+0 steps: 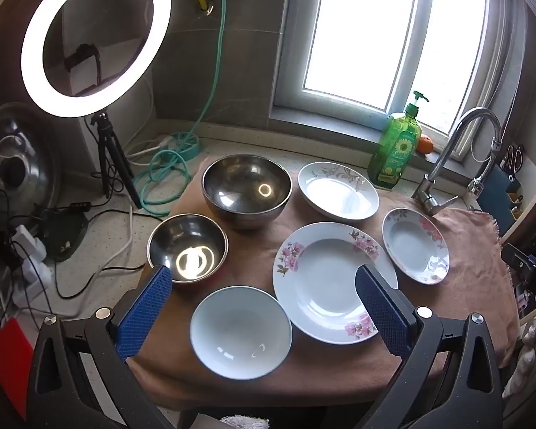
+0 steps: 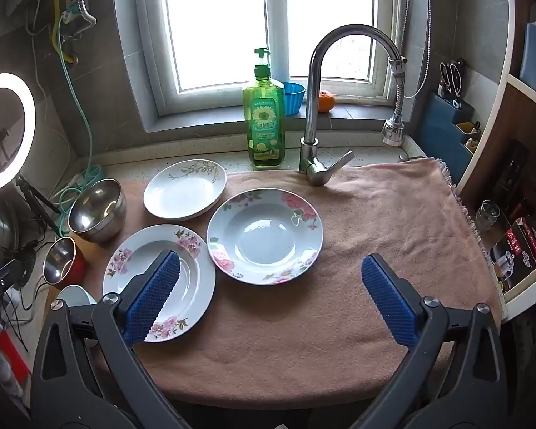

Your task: Organize plates and bowls

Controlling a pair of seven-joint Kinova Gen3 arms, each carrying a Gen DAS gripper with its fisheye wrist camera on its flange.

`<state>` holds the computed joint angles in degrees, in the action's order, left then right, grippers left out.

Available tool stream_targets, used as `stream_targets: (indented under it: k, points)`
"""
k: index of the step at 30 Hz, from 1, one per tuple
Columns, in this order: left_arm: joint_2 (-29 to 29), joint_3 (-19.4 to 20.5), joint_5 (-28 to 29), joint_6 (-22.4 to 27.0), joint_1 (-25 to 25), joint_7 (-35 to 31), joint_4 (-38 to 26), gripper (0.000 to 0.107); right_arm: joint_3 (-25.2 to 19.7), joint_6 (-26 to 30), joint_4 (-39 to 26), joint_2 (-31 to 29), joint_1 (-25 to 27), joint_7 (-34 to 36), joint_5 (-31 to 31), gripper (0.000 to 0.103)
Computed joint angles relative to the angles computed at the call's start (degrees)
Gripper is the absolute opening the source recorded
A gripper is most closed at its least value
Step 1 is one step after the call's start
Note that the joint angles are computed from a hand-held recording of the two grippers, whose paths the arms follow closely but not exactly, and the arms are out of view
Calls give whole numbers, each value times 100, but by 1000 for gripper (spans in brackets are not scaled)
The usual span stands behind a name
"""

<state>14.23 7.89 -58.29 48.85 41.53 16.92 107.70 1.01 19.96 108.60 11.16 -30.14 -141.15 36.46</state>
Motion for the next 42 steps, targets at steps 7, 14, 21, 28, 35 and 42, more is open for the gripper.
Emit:
stream_targets:
  k: [7,14,21,28,35,42]
  points:
    - [-65,-34,141,-196,-166,-165,30,102,-34,-113,-34,35,96,196,-232,103]
    - [12,-43,141,-86,-103,-131,-56,102,-11,-59,-101,65,96,381,-395,103]
    - [13,-54,119,-44,-68,-42,-42,102,54,-67,-129,83,-20,303,-380,103]
    - [3,-45,145,-66,-95,-86,-33,102,24,-133,-111,89,56,472,-555,103]
    - [-2,-57,149,-108,-109,-108,-30,102,52,-102,-136,96,25,496,-588,103]
    - [-2,-63,172,-133,-104,-115,-35,102,33,-97,-140,89,43,532,-628,103]
